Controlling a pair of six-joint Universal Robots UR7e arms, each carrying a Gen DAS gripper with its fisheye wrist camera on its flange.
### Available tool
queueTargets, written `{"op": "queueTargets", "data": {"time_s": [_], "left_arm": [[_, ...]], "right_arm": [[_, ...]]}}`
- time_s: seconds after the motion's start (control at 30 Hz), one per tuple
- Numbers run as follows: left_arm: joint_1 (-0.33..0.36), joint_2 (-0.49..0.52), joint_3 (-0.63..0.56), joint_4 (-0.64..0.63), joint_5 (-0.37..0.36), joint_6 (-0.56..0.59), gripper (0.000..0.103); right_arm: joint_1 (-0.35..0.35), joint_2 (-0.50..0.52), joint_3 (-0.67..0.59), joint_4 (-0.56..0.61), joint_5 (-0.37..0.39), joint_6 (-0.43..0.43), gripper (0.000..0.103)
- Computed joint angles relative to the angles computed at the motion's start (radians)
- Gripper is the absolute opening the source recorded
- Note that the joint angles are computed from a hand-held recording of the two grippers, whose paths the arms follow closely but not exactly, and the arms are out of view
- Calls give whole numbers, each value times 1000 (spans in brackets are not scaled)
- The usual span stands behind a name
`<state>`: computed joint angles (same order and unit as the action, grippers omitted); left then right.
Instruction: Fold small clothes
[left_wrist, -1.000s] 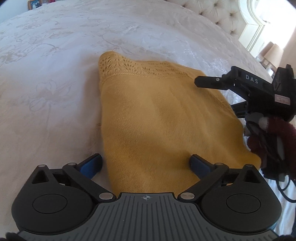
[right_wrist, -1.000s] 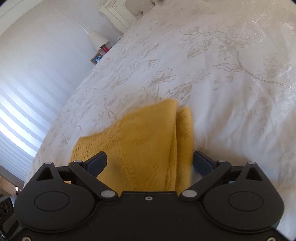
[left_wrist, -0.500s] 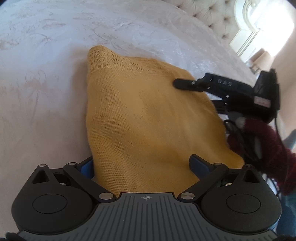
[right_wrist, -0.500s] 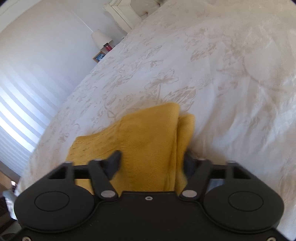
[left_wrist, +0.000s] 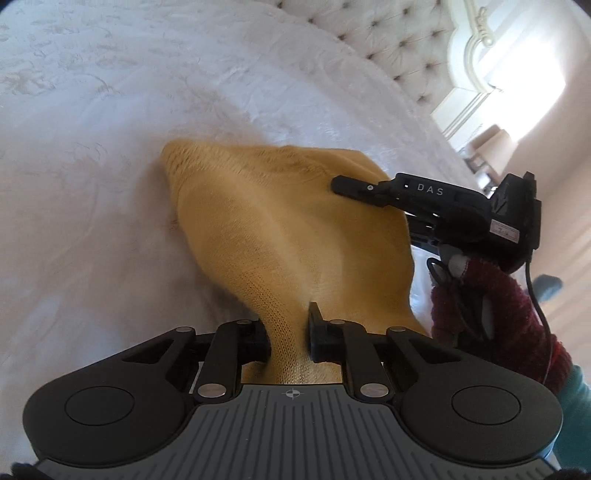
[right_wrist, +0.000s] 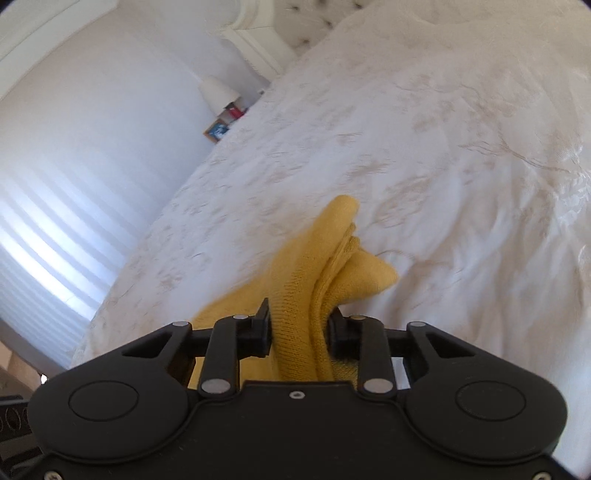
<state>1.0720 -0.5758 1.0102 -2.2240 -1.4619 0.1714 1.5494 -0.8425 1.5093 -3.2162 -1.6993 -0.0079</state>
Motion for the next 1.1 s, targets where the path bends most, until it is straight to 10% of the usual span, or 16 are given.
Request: {"op": "queueTargets", "data": {"time_s": [0.47,0.7,0.8,1.1], "left_arm": [[14,-292,220,47,-59,-5,16],[45,-339,385,124,175,-61,24],[51,-389,482,-1,145,-38,26],[39,-396,530,-238,157,48,36]], "right_arm": [[146,-62,257,-184,31,104,33],[163,26,276,-240,-254,39,44],[138,-27,379,-296,-180,109,63],[147,-151,618,-307,-64,140,77]]}}
